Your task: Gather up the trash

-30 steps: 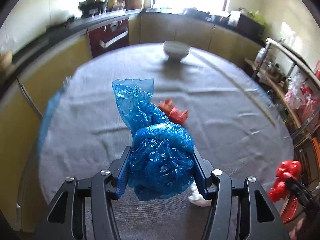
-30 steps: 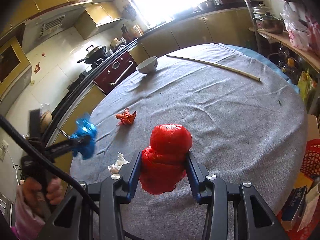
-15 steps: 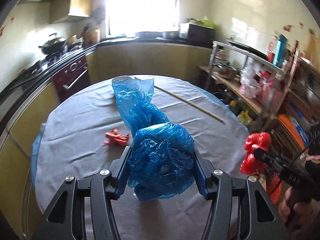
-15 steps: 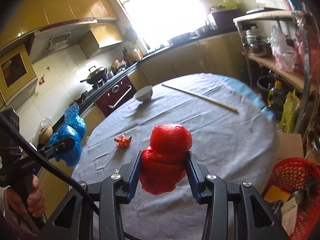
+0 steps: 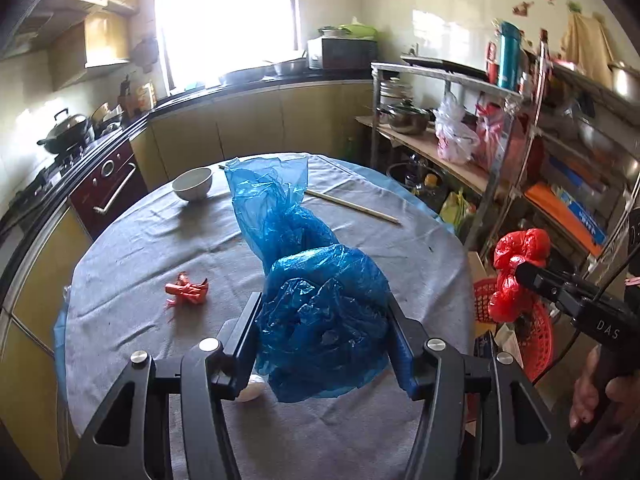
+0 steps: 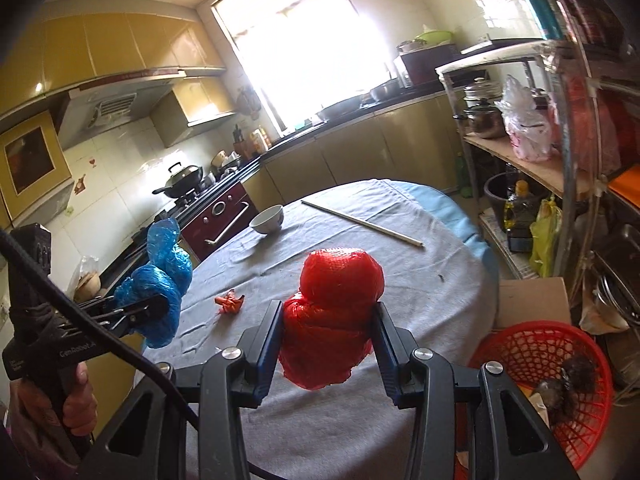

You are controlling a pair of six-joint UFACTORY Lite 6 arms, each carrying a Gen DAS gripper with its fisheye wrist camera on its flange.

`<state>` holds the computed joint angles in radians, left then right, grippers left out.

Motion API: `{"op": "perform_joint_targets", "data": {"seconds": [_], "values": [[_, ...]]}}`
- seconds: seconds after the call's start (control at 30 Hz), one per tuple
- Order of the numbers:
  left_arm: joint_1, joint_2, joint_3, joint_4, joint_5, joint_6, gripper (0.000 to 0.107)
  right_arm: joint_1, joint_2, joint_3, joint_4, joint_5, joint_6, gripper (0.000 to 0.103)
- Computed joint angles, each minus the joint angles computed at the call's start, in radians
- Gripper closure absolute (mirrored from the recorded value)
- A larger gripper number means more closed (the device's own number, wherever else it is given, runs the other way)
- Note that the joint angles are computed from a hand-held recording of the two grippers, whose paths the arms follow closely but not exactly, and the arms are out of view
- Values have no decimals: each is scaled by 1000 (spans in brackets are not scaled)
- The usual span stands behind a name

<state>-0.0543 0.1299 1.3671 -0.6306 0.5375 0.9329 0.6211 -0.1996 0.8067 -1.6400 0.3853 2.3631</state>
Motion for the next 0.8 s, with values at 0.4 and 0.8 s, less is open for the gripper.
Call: {"op": "perform_joint_targets", "data": {"seconds": [0.4,0.8], "values": [[-127,-15,-46,202,-71,-178,48,-62,-117,-138,-53,-26,86,57],[-193,8,-54,322,-89,-291,48,-112,-196,-219,-45,-51,110,57]]}}
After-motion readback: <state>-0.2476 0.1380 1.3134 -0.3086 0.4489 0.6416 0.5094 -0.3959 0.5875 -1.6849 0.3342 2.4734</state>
